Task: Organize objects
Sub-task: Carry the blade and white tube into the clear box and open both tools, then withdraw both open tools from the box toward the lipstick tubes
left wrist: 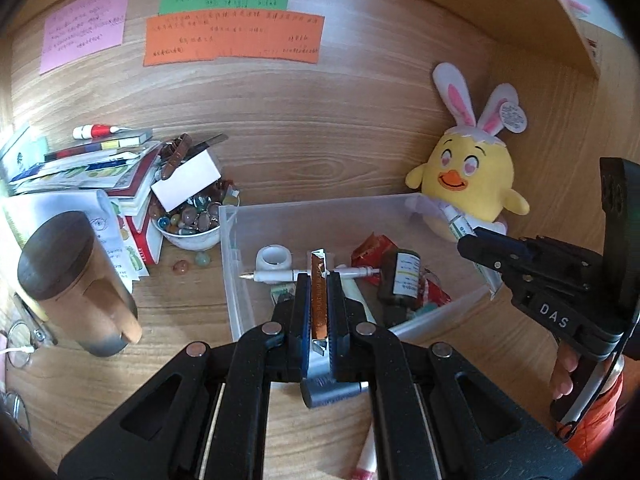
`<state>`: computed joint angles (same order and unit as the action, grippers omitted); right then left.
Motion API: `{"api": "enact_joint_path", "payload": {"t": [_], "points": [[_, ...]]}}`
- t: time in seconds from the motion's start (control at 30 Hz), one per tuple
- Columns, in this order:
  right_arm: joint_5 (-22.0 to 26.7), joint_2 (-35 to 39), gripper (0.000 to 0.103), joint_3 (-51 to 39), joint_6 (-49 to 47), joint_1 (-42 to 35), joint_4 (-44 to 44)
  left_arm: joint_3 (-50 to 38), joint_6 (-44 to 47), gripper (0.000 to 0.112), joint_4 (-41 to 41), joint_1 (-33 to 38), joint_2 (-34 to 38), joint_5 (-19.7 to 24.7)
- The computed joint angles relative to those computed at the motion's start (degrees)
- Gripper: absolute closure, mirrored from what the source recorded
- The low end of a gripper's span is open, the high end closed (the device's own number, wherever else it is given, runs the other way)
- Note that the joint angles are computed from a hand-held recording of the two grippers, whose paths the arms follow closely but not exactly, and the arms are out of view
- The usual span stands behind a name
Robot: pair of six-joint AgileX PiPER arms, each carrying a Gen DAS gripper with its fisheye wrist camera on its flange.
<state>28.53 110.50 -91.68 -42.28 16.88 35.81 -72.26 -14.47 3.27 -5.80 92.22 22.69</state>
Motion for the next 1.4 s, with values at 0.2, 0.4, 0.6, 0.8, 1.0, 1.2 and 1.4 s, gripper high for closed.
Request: {"api": "enact_joint_path", "payload": {"t": [0.2,0.4,0.6,0.8,1.0,1.2,1.4], "points": [[1.4,4.4,0.088,-4.6,5.6,0.4,-5.6,-3.6,2.0,0.106,-1.8,1.1,4.3,1.2],[1.7,7.8,0.088,-7.5,12.5,1.1,-13.2,-6.3,2.5,0.106,-3.5,2.4,8.5,2.6],[1.2,8.4,0.088,-7.5,15.1,1.7,-16.3,-6.8,2.9,0.106,-3.7,2.6,10.0,3.2],[2.8,8.6,0.088,-8.2,15.4,2.0,-16.9,-6.5,3.1,0.104,-3.3,1.8,9.9,3.8],[3.1,6.4,0.088,-6.5,13.2,1.8,-14.7,-5.3,2.8,0.091,-3.0,1.5,8.0,3.7],[0.6,1.2,0.076,-0.1,6.8,1.8,-9.5,-1.2,-0.1,0.067,-0.4,0.6,3.4,1.6],[-0.4,-2.9,0.064,5.1,1.4,1.2,-4.2,4.3,-11.2,0.034,11.6,-2.0,-1.7,0.7]]}}
